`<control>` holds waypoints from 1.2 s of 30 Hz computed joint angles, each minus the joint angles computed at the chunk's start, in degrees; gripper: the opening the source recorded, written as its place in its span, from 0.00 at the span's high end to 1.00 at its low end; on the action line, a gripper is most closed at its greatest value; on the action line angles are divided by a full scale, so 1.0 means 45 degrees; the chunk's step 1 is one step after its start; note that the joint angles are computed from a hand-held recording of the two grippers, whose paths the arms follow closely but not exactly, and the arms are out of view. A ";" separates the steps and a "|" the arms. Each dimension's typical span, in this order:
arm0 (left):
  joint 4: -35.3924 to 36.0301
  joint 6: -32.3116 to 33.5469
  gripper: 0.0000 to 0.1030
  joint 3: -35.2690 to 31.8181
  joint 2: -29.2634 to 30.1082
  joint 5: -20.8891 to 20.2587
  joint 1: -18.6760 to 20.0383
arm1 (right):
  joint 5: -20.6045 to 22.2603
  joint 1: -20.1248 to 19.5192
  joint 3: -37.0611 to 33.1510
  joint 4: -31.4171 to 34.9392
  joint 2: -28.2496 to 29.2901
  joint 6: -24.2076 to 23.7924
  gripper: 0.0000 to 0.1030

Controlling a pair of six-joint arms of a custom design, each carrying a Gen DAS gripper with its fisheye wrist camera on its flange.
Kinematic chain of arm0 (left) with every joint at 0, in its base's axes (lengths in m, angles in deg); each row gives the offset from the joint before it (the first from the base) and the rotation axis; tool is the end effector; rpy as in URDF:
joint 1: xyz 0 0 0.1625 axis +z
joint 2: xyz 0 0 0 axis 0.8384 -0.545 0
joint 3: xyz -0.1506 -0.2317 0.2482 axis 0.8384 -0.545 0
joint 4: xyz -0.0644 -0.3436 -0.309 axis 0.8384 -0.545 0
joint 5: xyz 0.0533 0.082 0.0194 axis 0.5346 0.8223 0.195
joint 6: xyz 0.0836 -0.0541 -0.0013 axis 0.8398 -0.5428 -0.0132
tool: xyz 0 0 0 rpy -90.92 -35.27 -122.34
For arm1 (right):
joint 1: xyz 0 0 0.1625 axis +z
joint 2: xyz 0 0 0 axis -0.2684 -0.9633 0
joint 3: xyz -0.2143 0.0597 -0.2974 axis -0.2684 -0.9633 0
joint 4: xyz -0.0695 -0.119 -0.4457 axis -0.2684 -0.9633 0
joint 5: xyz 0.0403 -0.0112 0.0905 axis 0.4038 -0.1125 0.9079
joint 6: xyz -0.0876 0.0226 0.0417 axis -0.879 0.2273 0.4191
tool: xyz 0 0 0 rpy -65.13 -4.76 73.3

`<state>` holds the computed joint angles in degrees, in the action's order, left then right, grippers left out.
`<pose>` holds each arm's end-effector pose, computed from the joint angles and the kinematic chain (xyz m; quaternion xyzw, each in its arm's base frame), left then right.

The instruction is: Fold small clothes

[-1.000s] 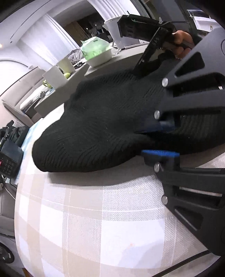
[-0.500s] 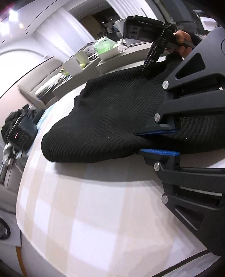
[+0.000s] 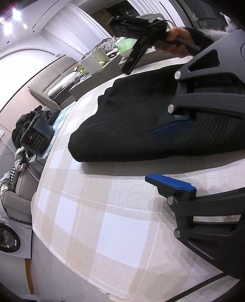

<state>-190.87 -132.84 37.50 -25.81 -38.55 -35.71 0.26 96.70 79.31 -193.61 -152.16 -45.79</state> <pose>-0.3698 -0.3714 0.0577 -0.1144 0.8868 -0.4118 0.1758 0.0556 -0.5221 0.3747 0.3518 -0.9177 0.1653 0.0822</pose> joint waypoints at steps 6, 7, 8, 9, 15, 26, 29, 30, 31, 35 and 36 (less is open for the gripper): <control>-0.0181 0.0197 0.61 0.0246 -0.0276 -0.0112 0.0150 | -0.1661 0.1237 0.0127 -0.1078 0.1091 -0.1106 0.91; -0.0219 0.0199 0.61 0.0302 -0.0325 -0.0126 0.0172 | -0.1497 0.1232 0.0398 -0.0980 0.0721 -0.1562 0.91; -0.0218 0.0102 0.61 0.0404 -0.0391 -0.0150 0.0123 | -0.1417 0.1324 0.0592 -0.0981 0.0486 -0.1905 0.92; -0.0298 0.0123 0.61 0.0458 -0.0426 -0.0182 0.0157 | -0.1361 0.1318 0.0760 -0.1141 0.0266 -0.2013 0.92; -0.0971 0.0659 0.61 0.0533 -0.0354 -0.0347 0.0444 | -0.2846 0.1209 0.0480 -0.2763 0.0806 -0.1346 0.87; -0.1566 0.1059 0.60 0.0562 -0.0285 -0.0650 0.0819 | -0.1687 -0.0055 -0.2004 0.0448 0.1962 0.1472 0.43; -0.1560 0.1256 0.60 0.0419 -0.0140 -0.0683 0.0794 | -0.0612 -0.0301 -0.2602 0.1760 0.2368 0.2233 0.43; -0.1511 0.1233 0.60 0.0407 -0.0134 -0.0708 0.0785 | -0.0380 -0.0334 -0.2626 0.1867 0.2338 0.2210 0.43; -0.1469 0.1197 0.60 0.0412 -0.0142 -0.0729 0.0776 | -0.0031 -0.0379 -0.2636 0.2047 0.2252 0.2054 0.43; -0.1352 0.1000 0.59 0.0459 -0.0150 -0.0867 0.0823 | 0.0508 -0.0339 -0.2389 0.2422 0.1808 0.1146 0.43; -0.1472 0.1004 0.59 0.0480 -0.0119 -0.0924 0.0859 | 0.0428 -0.0245 -0.2183 0.2255 0.1675 0.0818 0.43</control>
